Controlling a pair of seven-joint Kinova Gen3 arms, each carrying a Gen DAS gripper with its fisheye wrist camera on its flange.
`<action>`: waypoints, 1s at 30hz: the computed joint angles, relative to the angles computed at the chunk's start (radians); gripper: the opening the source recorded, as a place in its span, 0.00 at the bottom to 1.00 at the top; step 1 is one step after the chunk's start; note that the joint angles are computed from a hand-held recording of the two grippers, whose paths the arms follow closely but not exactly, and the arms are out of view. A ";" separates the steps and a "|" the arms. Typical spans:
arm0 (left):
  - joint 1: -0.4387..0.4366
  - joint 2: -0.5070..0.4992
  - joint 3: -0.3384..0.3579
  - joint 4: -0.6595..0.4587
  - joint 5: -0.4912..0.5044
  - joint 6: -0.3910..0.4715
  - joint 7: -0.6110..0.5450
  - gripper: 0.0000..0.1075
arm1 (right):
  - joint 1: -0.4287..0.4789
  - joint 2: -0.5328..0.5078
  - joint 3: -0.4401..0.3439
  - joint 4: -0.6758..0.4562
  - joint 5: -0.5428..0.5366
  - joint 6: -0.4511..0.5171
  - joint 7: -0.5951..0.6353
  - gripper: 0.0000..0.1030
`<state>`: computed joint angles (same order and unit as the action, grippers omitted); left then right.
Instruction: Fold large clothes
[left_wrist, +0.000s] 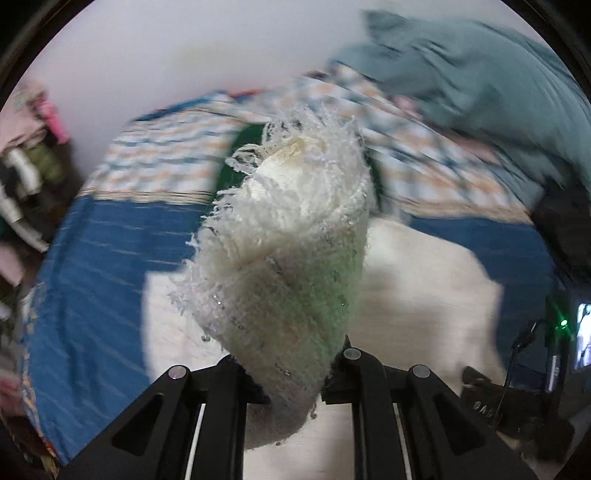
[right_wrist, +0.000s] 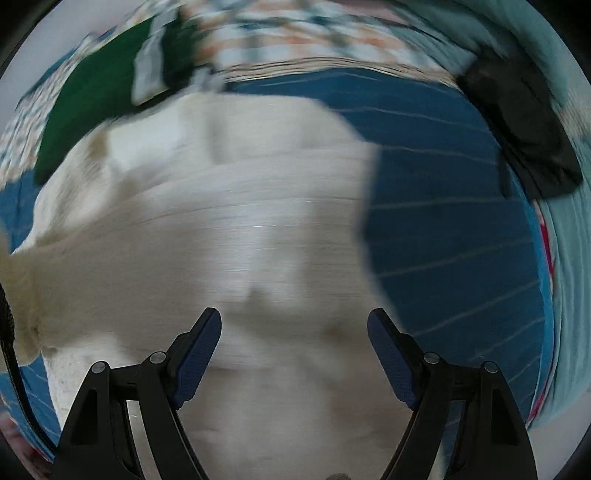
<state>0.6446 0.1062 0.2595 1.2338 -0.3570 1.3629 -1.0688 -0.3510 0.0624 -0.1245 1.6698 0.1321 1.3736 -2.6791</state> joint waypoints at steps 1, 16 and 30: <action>0.035 0.038 0.016 -0.025 -0.003 0.010 0.016 0.10 | 0.023 -0.041 0.016 0.045 -0.008 -0.006 0.021 0.81; 0.286 0.308 -0.117 -0.251 0.119 0.112 0.127 0.80 | 0.419 -0.405 0.225 0.328 -0.252 -0.052 0.544 0.81; 0.272 -0.004 -0.273 0.254 -0.052 0.313 0.352 0.81 | 0.200 -0.134 0.435 0.273 -0.653 -0.215 0.748 0.81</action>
